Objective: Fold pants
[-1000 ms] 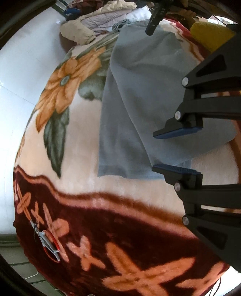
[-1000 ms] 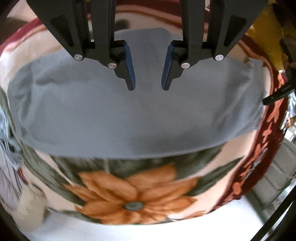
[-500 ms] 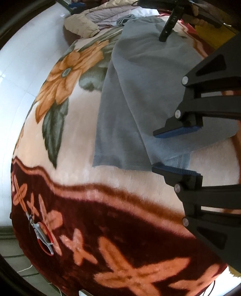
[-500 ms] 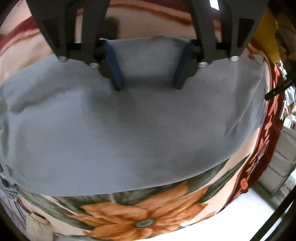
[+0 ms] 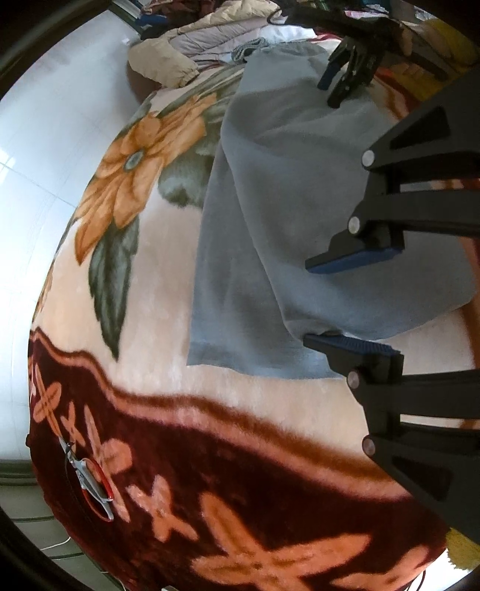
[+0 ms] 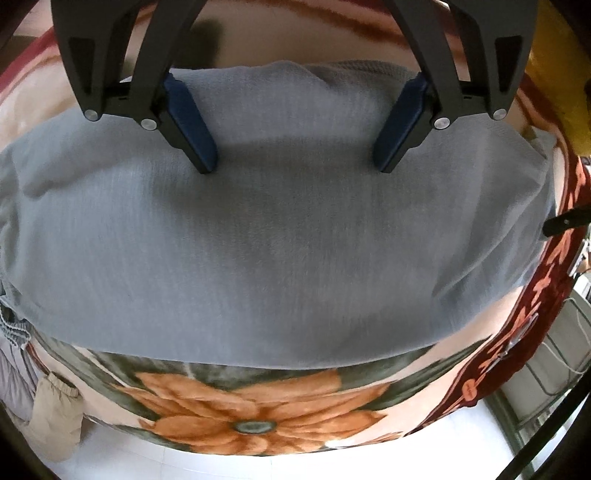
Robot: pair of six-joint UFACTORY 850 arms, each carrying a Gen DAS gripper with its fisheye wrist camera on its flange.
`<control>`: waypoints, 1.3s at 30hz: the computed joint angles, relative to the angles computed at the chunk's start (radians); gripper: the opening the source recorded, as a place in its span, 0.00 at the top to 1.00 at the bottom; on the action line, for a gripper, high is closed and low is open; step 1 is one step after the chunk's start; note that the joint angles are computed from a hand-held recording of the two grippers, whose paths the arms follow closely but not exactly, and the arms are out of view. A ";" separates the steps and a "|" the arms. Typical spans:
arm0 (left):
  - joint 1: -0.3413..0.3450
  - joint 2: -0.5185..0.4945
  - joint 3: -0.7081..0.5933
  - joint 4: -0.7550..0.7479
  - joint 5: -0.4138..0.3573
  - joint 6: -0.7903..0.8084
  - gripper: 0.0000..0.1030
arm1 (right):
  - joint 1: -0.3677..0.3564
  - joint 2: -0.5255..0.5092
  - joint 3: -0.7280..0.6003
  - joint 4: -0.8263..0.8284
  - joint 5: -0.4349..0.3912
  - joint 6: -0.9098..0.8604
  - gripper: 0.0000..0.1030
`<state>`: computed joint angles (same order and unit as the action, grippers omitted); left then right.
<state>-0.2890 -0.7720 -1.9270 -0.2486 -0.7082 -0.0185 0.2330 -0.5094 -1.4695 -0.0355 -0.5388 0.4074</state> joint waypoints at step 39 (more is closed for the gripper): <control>0.003 -0.370 -0.616 0.231 -0.158 -0.080 0.97 | -0.281 -0.034 -0.082 -0.446 -0.123 0.479 0.33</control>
